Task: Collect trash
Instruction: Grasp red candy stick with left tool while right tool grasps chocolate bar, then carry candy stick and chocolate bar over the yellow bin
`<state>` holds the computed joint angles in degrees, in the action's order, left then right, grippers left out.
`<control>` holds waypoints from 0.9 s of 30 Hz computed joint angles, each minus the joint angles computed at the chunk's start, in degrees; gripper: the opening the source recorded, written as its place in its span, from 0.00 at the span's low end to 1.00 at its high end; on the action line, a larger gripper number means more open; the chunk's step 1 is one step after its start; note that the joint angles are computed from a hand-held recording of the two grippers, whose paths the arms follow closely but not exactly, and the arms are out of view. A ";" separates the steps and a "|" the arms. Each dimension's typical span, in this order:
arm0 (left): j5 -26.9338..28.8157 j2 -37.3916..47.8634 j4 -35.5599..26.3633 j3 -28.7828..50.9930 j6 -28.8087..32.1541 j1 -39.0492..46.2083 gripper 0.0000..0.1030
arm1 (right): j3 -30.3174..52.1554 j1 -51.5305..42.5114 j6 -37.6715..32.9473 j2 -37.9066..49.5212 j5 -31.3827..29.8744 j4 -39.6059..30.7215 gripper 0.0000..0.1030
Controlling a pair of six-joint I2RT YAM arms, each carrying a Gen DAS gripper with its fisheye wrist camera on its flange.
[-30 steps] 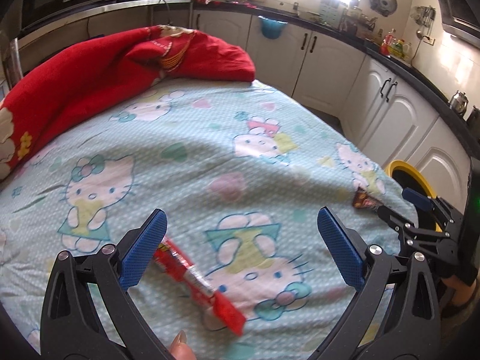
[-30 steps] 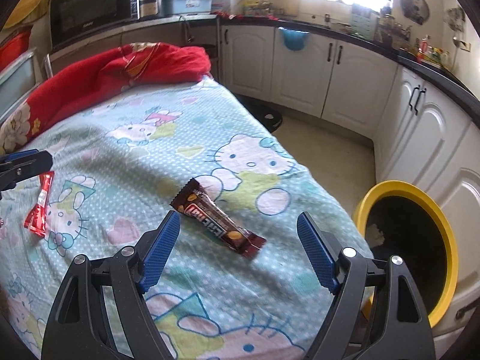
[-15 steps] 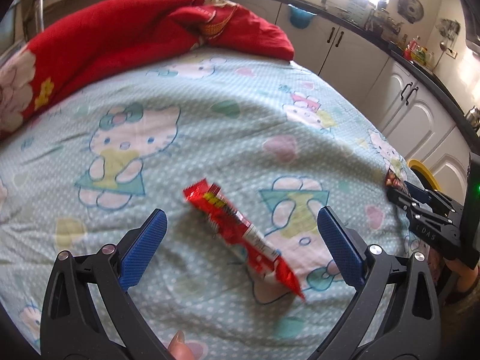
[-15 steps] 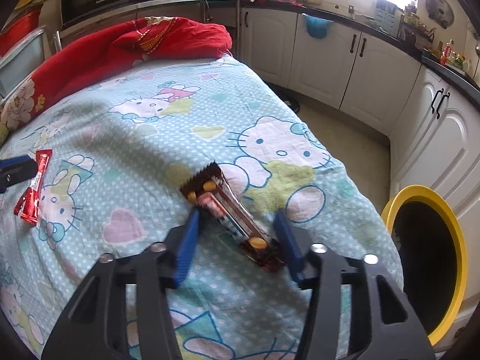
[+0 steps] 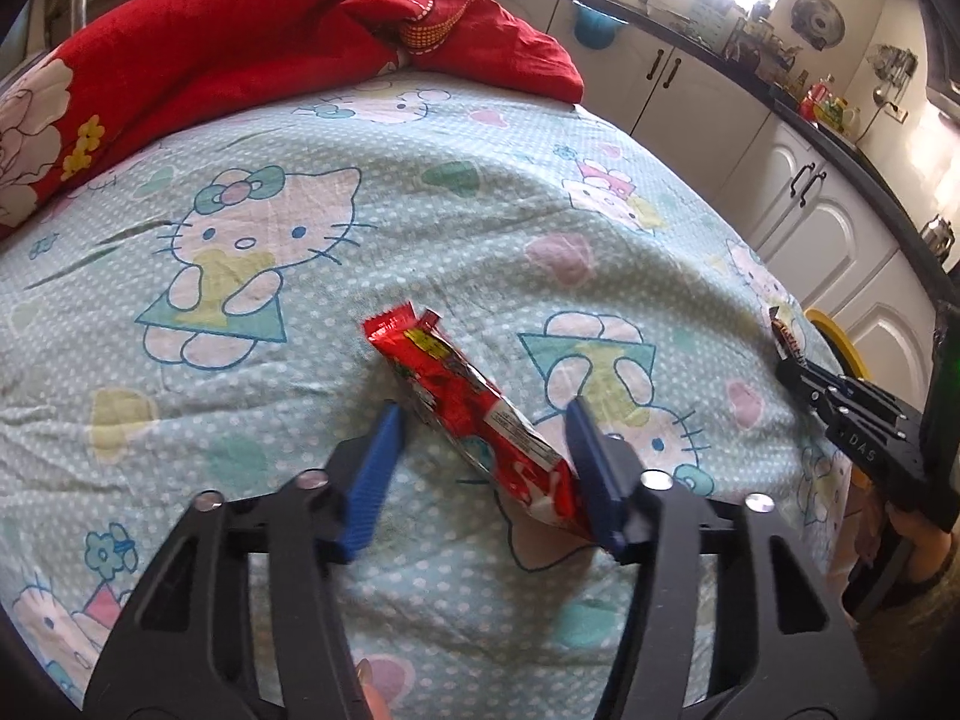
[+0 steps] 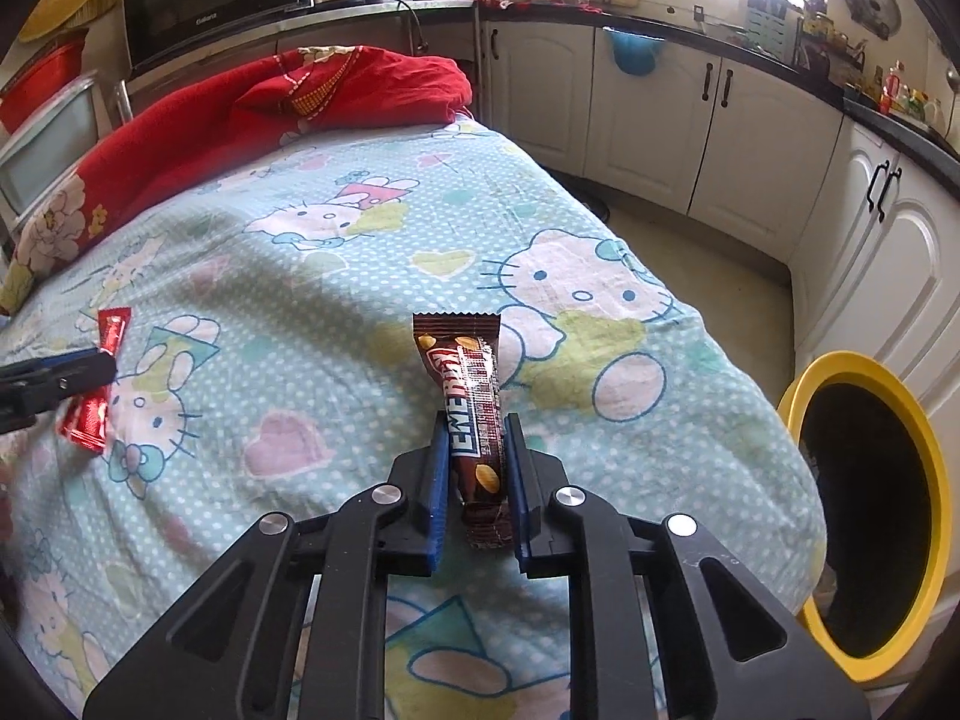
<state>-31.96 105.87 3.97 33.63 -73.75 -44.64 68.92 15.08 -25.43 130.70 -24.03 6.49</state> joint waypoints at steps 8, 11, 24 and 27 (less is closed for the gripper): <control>0.79 -0.37 0.23 -0.83 1.76 -1.26 0.15 | -3.46 -0.49 0.87 -1.74 -2.34 0.98 0.15; 0.87 -0.12 0.10 -0.73 1.67 -2.45 0.07 | -4.78 -0.43 1.00 -2.51 -2.50 1.51 0.15; 2.27 1.12 2.21 2.23 5.69 -3.41 0.04 | -9.78 -0.90 0.25 -5.81 -4.01 3.02 0.15; 2.60 1.86 2.04 4.18 7.75 -3.05 0.04 | -10.66 -1.82 0.29 -6.79 -4.47 3.19 0.15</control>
